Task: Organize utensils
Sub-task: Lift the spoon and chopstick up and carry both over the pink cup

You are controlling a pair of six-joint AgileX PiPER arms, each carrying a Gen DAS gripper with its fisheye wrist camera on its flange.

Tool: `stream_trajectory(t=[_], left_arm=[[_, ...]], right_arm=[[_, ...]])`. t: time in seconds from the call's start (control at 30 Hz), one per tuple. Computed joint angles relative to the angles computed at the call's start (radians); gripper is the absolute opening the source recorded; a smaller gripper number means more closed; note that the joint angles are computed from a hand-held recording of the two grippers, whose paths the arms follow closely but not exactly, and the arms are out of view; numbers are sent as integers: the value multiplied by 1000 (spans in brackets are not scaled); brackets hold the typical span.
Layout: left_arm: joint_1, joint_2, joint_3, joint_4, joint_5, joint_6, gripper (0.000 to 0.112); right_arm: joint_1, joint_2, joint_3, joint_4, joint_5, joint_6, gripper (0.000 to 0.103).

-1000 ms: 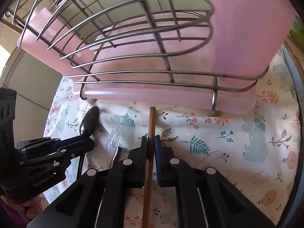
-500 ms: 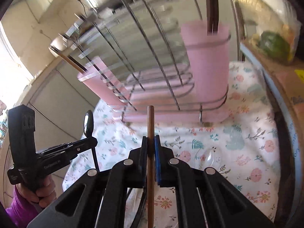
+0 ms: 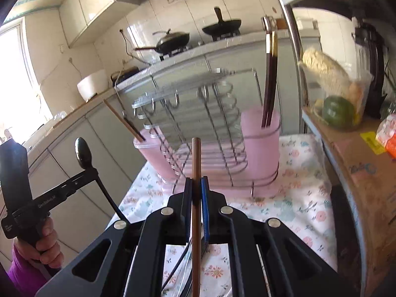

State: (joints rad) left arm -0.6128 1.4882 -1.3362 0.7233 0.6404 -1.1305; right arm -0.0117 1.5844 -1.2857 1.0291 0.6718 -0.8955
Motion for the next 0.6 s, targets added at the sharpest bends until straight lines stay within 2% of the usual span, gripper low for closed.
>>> stream_trajectory(t=[0.3,0.47,0.6], left_arm=[[-17,-6,-114,138,64,-34,8],[-19,46,-223,286,127,-70,7],[13,109,-325,323,141,-69,6]], right_arm=[[-55,-39,-103,159,-54,-84,7],[-52,-23,-165,285,-150,-196,7],[-44,7,-221,412,-224,-317,7]])
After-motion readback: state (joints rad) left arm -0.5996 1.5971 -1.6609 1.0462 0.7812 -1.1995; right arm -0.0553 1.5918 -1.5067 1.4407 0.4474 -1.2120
